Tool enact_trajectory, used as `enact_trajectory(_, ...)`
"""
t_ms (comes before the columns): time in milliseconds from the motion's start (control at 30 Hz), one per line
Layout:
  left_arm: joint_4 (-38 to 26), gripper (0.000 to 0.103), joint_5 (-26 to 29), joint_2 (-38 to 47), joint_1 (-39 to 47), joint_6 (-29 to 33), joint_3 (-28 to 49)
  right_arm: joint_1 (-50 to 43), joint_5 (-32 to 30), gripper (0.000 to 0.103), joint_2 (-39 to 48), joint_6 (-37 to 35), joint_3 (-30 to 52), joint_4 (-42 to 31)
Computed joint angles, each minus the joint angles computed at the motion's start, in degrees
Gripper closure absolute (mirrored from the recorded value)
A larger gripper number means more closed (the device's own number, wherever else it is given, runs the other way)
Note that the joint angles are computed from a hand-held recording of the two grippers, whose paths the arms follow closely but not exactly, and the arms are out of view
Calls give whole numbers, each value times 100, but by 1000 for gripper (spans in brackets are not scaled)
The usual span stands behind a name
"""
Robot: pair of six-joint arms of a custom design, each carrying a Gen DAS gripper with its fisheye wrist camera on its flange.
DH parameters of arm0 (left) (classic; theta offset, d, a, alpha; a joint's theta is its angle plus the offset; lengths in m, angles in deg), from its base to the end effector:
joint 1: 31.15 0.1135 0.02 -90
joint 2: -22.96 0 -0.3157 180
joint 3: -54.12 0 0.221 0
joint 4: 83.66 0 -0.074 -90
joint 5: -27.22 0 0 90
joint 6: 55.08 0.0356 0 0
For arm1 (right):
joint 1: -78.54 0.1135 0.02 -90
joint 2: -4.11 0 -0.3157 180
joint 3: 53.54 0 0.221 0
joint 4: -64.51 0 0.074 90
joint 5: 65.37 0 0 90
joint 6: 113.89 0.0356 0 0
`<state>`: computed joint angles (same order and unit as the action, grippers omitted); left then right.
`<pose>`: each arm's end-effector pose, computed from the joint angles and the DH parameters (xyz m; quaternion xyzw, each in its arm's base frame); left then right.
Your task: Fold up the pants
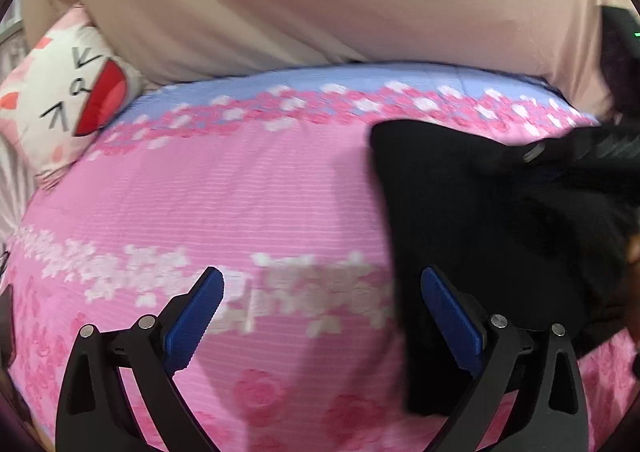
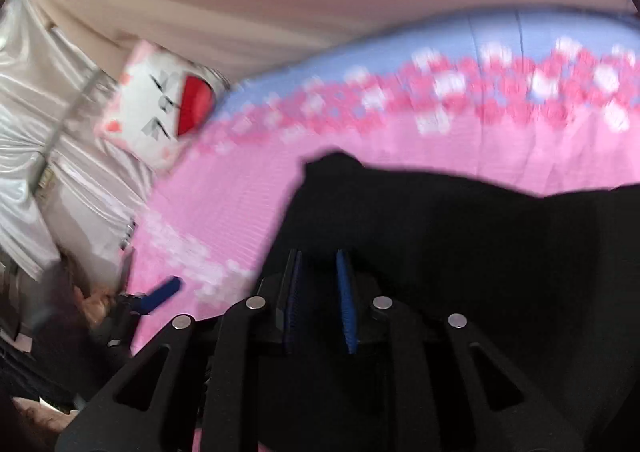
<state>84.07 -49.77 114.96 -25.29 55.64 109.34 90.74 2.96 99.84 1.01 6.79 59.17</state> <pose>0.2786 0.0205 0.2146 0.1597 0.9179 -0.0234 0.3626 0.3030 0.0790 0.2297 0.0209 0.8960 0.2922 0.3337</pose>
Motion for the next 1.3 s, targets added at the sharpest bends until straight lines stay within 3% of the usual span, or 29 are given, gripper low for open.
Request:
enact_trajectory(67, 89, 6, -88, 43, 148, 37, -14, 221, 404, 85, 147, -83, 500, -311)
enact_trajectory(200, -268, 6, -9, 199, 320, -216, 301, 554, 490, 86, 1991, -80, 1979, -753)
enact_trajectory(233, -377, 6, 74, 185, 373, -232, 363, 689, 676, 87, 2078, -138, 1933, -334)
enact_trajectory(300, -507, 6, 211, 88, 474, -162, 409, 945, 1079, 81, 1930, -107, 2198, -779)
enact_trajectory(367, -488, 6, 162, -59, 529, -66, 359, 949, 820, 85, 1467, -42, 1660, -273)
enact_trajectory(467, -675, 6, 428, -266, 730, 78, 402, 720, 1819, 84, 108, 82, 172, 410)
enact_trajectory(533, -936, 6, 715, -423, 772, 164, 448, 87, 2208, 81, -1013, 282, -922, 509)
enact_trajectory(567, -1022, 6, 783, -480, 725, 179, 445, -203, 2375, 78, -1475, 262, -1330, 487)
enact_trajectory(600, -1159, 6, 896, -555, 603, 204, 431, -615, 2517, 62, -2034, 224, -1743, 262)
enact_trajectory(667, -1273, 6, 970, -636, 299, 176, 347, -1427, 2155, 47, -2663, -14, -2186, -161)
enact_trajectory(767, -987, 6, 516, -716, -513, 16, -39, -2257, 1088, 47, -3154, -255, -2897, -158)
enact_trajectory(833, -644, 6, 0, -644, -1042, -126, -320, -2315, 876, 47, -3136, -290, -3174, 120)
enact_trajectory(933, 73, 5, -799, -359, -1537, -144, -749, -2254, 824, 47, -2358, -356, -3422, 1030)
enact_trajectory(1033, 310, 5, -651, -413, -1346, 148, -919, -2217, 787, 55, -1822, -234, -3534, 1785)
enact_trajectory(1067, 289, 5, -612, -416, -1286, 272, -900, -2470, 343, 68, -1822, -227, -3573, 1839)
enact_trajectory(1133, 128, 5, -473, -351, -1057, 572, -761, -2587, -57, 74, -2395, -125, -3515, 1267)
enact_trajectory(1167, 13, 5, -367, -303, -903, 742, -665, -2608, -131, 83, -2970, -47, -3421, 661)
enact_trajectory(1233, -94, 5, -251, -204, -625, 923, -527, -2872, -565, 83, -3638, -32, -3606, 324)
enact_trajectory(1300, -370, 5, -2, 21, -437, 1057, -292, -2449, 229, 76, -3153, -171, -3916, 597)
